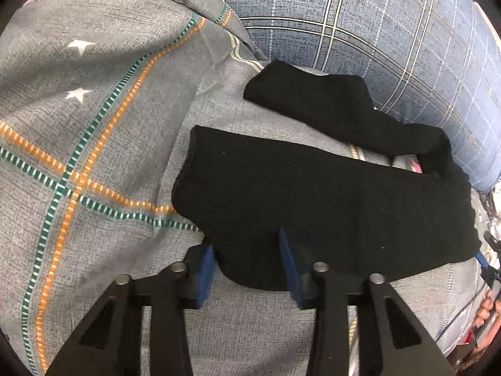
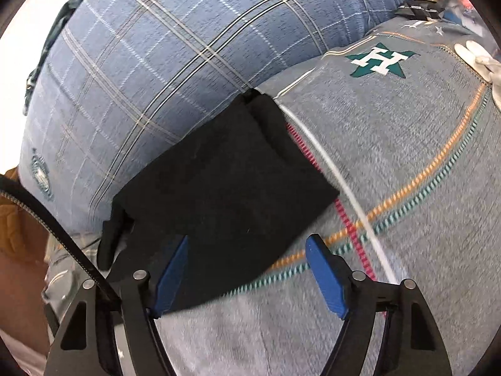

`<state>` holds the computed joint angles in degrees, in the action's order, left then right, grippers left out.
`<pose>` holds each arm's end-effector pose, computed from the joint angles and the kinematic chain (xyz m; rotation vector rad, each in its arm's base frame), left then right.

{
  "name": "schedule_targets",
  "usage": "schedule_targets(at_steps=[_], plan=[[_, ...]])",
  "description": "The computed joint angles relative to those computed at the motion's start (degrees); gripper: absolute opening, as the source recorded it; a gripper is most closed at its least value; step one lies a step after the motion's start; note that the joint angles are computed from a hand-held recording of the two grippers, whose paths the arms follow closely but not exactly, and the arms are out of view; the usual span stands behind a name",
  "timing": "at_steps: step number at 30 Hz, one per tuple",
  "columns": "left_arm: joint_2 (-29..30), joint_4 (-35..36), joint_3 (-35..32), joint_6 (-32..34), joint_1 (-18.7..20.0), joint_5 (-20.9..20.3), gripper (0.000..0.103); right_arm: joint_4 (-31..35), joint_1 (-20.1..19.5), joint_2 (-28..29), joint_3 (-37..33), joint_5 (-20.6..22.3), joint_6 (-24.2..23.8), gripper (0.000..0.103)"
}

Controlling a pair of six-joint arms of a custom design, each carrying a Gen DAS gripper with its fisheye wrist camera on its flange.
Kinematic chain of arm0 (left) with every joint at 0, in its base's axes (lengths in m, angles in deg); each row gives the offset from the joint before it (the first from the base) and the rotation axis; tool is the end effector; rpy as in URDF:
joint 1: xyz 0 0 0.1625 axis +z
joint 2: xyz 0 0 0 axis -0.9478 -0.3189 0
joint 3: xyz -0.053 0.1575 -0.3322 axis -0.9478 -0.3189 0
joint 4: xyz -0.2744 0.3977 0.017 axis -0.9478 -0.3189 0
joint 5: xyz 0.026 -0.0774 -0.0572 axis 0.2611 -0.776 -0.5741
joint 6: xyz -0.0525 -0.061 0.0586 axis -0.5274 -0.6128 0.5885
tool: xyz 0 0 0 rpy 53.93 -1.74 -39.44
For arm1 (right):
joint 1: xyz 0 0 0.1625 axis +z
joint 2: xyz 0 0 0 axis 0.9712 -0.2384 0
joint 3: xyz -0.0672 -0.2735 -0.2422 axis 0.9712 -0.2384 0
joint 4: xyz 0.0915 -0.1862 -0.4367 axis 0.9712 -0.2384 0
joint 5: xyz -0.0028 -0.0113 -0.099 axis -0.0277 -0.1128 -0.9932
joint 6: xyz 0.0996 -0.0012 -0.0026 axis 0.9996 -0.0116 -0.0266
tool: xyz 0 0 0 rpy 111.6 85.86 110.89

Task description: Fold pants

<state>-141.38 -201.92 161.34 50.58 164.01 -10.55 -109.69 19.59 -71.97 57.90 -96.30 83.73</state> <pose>0.2176 -0.6402 0.3768 -0.1294 2.4192 -0.7361 0.1716 -0.7009 -0.0364 -0.1298 -2.6907 1.0260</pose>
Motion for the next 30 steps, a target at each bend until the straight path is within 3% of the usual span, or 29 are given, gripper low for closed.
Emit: schedule_targets(at_steps=[4,6,7,8,11,15,22,30], plan=[[1.1,-0.5,-1.3,-0.5,1.0,-2.6,0.043,1.9,1.0,3.5,-5.8,-4.7,-0.2,0.078],[1.7,-0.2,-2.0,-0.8,1.0,-2.5,0.042,3.4,1.7,5.9,-9.7,-8.5,-0.3,0.055],[2.0,-0.2,-2.1,-0.4,0.7,-1.3,0.019,4.2,2.2,6.8,-11.3,-11.6,-0.4,0.023],[1.8,0.6,-2.1,-0.8,0.5,-1.0,0.009,5.2,2.4,7.1,-11.9,-13.2,-0.2,0.007],[-0.1,1.3,-1.0,-2.4,0.0,-1.8,0.009,3.1,2.0,4.2,-8.1,-10.0,2.0,0.007],[-3.6,1.2,1.9,-2.6,-1.4,-2.3,0.009,-2.8,2.8,-1.2,-0.1,-6.5,-0.3,0.006],[-9.3,1.2,7.2,-4.3,-3.4,-3.4,0.009,-8.3,4.3,-8.3,9.4,-4.8,-2.5,0.006],[-16.3,0.1,16.4,-4.0,-4.0,-5.8,0.01,-11.4,-0.6,-16.2,21.0,-4.0,0.0,0.006]])
